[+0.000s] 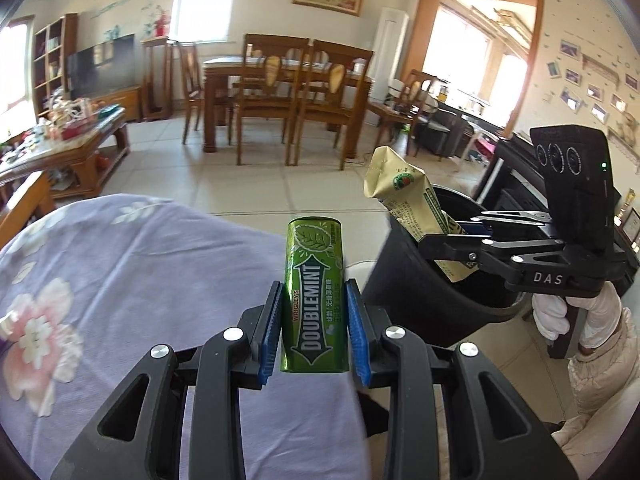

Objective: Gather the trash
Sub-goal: 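Carry the Doublemint tin and yellow wrapper with both grippers over the bin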

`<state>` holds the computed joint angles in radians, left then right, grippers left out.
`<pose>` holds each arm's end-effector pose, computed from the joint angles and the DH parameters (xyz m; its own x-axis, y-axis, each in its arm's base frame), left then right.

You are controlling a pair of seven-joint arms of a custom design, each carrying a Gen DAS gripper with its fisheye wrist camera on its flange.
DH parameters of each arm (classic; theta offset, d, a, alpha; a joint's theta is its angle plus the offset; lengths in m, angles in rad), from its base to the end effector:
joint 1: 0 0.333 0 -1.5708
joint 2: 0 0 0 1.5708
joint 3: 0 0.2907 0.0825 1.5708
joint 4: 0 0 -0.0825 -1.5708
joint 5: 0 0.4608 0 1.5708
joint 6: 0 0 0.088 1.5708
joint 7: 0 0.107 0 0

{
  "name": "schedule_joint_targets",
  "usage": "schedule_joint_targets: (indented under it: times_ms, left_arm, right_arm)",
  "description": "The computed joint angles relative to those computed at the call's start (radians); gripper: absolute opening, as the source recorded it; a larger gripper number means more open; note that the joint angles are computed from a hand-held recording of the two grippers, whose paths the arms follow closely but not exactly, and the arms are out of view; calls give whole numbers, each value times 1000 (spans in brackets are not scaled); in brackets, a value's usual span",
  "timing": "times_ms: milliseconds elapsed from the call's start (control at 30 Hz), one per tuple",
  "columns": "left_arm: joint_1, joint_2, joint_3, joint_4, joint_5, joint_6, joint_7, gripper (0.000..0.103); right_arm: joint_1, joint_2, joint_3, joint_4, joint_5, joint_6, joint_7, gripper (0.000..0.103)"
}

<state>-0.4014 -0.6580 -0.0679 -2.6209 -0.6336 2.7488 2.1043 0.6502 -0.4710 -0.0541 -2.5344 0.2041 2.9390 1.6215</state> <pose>0.4387 -0.1955 0.4933 -0.5469 -0.8227 0.1552 -0.6109 0.2654 -0.7459 0.4419 0.2833 0.4814 0.4396 -0.8655 -0.2400 -0.6663 -0.1351 -0.7333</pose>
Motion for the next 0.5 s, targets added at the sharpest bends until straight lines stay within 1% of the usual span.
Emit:
schedule_joint_targets:
  times_ms: [67,167,267,400,500]
  left_arm:
    - [-34,34,-4,20,-19,11,10,31]
    - [-72,87,-14,60,-46,12,32,31]
    - [-109,142,-21,102,-84,10,70,31]
    - [-136,213,-48,162,-127,4,113,31]
    - [-138,268,-72,211,-146,-12,137,31]
  right_arm:
    - [-43,-68,12,-66,-16,-4,31,24]
    - [-93,-170,12,-163,-50,-13,74,24]
    - [-135,-263,-1,-244,-84,-31,109,24]
    - [-180,-367,-31,-336,-120,-57,129,24]
    - [-227,-426,-32,-384,-151,-85,148,24]
